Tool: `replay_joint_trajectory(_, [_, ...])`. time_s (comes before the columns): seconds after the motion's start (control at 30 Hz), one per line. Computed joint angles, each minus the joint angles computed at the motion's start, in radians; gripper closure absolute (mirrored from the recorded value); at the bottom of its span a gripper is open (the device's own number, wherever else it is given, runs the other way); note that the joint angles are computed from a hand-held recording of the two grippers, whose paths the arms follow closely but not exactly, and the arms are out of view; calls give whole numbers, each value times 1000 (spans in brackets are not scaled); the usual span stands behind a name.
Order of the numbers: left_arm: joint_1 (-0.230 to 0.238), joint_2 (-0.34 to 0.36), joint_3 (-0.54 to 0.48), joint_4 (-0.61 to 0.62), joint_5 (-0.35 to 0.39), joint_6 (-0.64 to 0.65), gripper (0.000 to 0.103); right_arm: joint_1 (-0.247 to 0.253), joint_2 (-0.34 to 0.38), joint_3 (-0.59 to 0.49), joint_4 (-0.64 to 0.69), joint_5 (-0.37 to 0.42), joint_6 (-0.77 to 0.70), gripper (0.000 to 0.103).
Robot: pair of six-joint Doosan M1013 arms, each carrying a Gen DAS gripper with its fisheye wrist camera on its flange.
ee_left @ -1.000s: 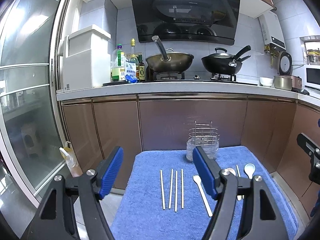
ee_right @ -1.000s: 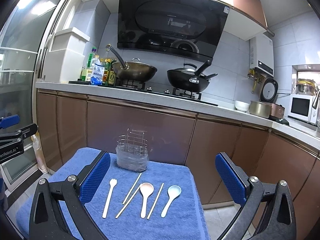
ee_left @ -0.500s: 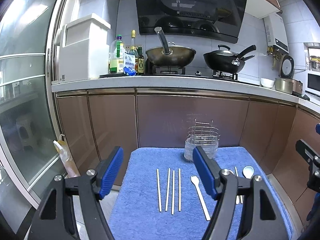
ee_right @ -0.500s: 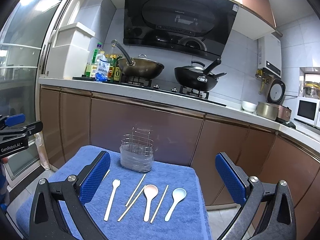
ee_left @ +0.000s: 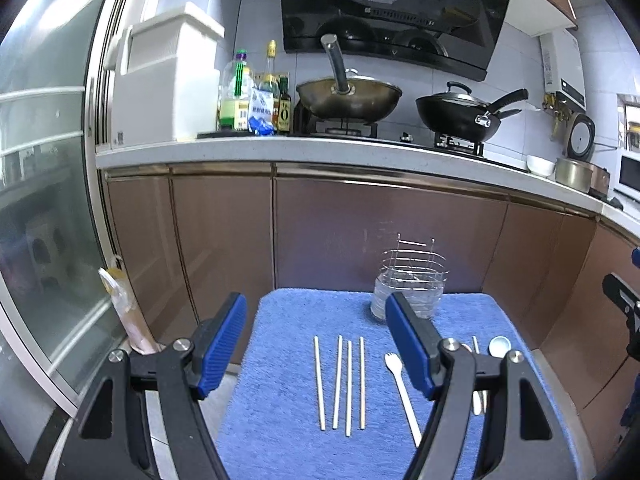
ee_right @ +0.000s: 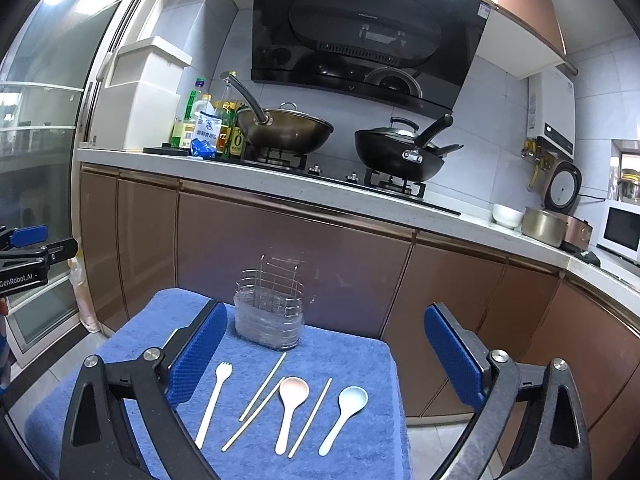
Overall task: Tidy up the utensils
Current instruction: 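Lower the left tool over a chopstick while the right tool lowers over a chopstick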
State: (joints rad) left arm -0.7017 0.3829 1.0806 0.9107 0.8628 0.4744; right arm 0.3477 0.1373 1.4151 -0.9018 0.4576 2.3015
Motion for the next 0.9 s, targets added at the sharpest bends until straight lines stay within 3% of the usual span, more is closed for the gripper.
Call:
replay_joint_trajectory(0.33, [65, 42, -60, -307, -19, 193, 33, -62, 38, -59, 383, 24, -332, 25])
replay_joint_trajectory(0.57, [111, 112, -148, -503, 21, 342, 34, -111, 71, -89, 626, 66, -515, 40])
replay_joint_trajectory(0.63, [127, 150, -202, -590, 58, 412, 35, -129, 93, -112, 719, 97, -589, 47])
replay_joint_trajectory(0.77, [159, 252, -358, -747, 186, 532, 50, -167, 143, -172, 899, 187, -716, 58])
replay_joint_trajectory(0.9, [183, 368, -533, -853, 341, 609, 52, -205, 237, -284, 1045, 363, -791, 66])
